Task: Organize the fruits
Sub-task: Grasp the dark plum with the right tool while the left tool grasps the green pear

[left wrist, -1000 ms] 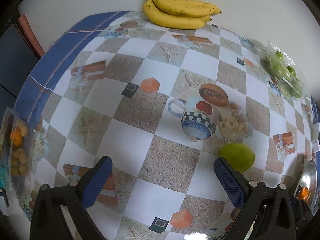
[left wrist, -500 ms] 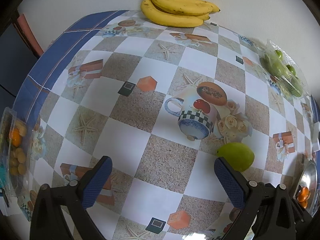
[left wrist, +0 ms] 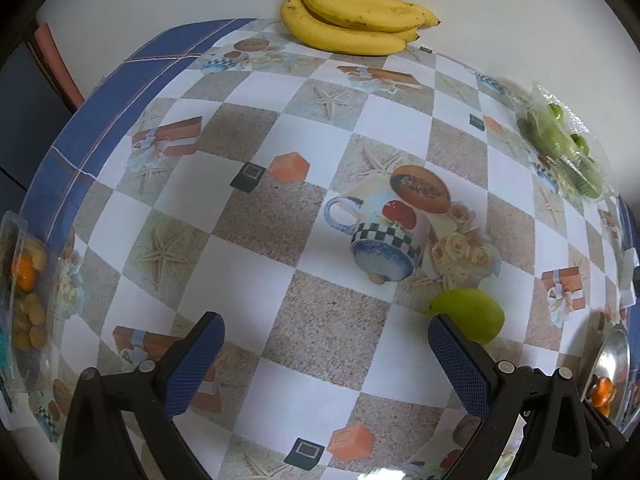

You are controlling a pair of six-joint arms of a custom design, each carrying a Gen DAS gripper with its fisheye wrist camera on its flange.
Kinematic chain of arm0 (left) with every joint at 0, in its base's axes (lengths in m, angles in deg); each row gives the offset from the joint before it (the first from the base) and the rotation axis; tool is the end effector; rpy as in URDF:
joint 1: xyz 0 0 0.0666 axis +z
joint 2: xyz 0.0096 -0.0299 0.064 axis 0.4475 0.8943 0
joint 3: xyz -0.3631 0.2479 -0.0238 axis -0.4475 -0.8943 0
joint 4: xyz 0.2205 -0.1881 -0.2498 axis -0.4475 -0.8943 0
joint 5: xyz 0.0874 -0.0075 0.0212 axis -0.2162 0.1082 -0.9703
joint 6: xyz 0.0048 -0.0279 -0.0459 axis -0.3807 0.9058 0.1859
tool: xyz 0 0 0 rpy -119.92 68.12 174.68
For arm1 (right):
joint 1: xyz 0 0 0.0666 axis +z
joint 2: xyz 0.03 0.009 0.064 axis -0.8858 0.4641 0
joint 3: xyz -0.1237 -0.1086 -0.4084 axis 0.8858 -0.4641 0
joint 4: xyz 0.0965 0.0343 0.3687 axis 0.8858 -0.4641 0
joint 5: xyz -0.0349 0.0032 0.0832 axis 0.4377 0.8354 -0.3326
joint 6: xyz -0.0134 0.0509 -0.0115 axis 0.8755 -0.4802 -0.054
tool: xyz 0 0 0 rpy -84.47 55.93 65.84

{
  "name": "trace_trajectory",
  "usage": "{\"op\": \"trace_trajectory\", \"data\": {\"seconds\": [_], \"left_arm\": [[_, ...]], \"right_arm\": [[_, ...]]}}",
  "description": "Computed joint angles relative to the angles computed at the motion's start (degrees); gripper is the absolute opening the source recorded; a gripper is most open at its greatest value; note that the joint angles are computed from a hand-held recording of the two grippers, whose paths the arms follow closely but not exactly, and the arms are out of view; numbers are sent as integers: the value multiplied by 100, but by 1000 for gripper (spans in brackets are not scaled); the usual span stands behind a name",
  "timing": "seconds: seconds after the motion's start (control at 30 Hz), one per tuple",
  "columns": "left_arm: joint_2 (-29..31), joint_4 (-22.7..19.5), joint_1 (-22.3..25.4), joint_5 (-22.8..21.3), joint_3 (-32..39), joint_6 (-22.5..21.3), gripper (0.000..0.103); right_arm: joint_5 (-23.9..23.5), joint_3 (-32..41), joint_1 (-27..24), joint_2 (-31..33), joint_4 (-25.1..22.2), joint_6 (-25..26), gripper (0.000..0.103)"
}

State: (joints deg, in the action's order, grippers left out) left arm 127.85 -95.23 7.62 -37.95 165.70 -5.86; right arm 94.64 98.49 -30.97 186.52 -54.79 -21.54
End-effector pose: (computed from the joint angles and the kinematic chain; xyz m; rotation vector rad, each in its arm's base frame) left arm 0.6433 -0.2226 0.3607 0.3687 2.8022 -0.1376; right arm 0.5364 0.3209 0.3524 0.6823 2.7366 0.1715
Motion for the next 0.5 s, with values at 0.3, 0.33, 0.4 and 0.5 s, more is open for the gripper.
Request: {"op": "trace_trajectory", "data": {"seconds": [0.3,0.33,0.4,0.5], "left_arm": [[-62,347,-84,572,-52,-187,103],[-68,366,-112,609,-54,-231,103],[-66,364,-190,515,-40,-307,103],[-54,365,-285,483,-28,-448,102]], "right_arm": [[146,-354,-102,-340,147,-236,28],[153,-381,-107,-367,167,-255,28],[162,-476,-134,-450,243,-299,28],[167,-560,-153,-526,299,-343,28]]}}
